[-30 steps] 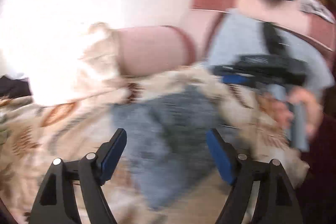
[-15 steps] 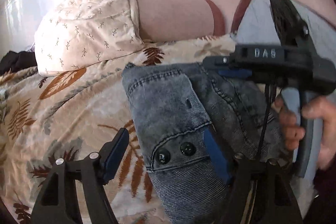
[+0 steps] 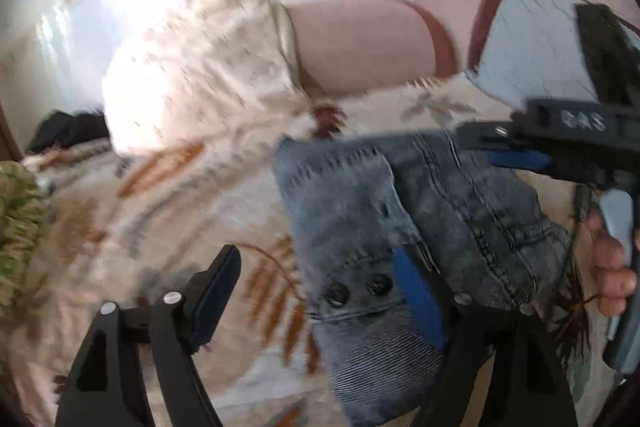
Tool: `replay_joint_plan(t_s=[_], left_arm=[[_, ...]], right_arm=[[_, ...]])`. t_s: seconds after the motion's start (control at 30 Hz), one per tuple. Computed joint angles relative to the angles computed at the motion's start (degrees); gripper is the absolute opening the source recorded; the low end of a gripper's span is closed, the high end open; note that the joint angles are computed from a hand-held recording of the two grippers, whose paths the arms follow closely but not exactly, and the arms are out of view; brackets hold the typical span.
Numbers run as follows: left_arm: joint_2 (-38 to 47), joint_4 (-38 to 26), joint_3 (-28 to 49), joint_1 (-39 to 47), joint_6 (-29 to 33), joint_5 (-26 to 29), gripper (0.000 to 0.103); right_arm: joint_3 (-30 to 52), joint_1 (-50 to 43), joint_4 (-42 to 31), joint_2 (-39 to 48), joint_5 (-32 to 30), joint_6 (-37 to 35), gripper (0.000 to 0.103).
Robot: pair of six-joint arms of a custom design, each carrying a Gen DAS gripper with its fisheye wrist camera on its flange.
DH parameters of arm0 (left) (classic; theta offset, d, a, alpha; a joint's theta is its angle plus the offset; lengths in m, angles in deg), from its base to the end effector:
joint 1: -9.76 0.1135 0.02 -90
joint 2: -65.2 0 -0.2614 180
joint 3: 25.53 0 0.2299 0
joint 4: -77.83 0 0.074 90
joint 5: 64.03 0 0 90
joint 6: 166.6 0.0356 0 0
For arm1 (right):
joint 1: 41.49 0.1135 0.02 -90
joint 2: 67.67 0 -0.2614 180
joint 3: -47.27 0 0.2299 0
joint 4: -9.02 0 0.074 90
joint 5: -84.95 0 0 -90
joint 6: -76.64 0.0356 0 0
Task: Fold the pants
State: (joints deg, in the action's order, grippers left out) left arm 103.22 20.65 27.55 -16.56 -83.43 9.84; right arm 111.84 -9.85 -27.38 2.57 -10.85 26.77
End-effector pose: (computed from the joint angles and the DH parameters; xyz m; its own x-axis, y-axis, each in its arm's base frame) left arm 0.1087 -0.0427 0.2617 -0.6256 0.1820 -0.7586 0.1680 0.9810 0.0968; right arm 0.2038 0.1298 0.2635 -0.8137 0.2518 -0.5239 -0.0802 0.8441 0.5302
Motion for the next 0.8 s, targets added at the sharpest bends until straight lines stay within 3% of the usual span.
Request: replay_joint_plan(t_s=[0.13, 0.27, 0.37, 0.53, 0.8], left_arm=[[-5.07, -2.42, 3.15, -4.08, -0.17, -8.72, 0.096], [-6.61, -4.95, 6.94, -5.82, -0.23, -12.93, 0.101], [-7.39, -6.87, 9.29, -5.02, -0.61, -13.59, 0.103], [-8.09, -8.71, 11.82, -0.31, 0.59, -10.56, 0.103], [-8.47, -9.37, 12.43, 16.60, 4.88, 3.59, 0.103]], right_arm=[[-0.91, 4.73, -3.12, -7.73, 6.57, 4.30, 0.065], [0.65, 14.00, -8.69, -10.21, 17.11, 7.71, 0.066], [1.21, 18.85, -10.45, -10.37, 20.77, 10.56, 0.067], [2.15, 24.06, -13.76, -9.13, 25.22, 14.81, 0.068], [3.31, 26.68, -16.24, -7.13, 28.19, 16.79, 0.069]])
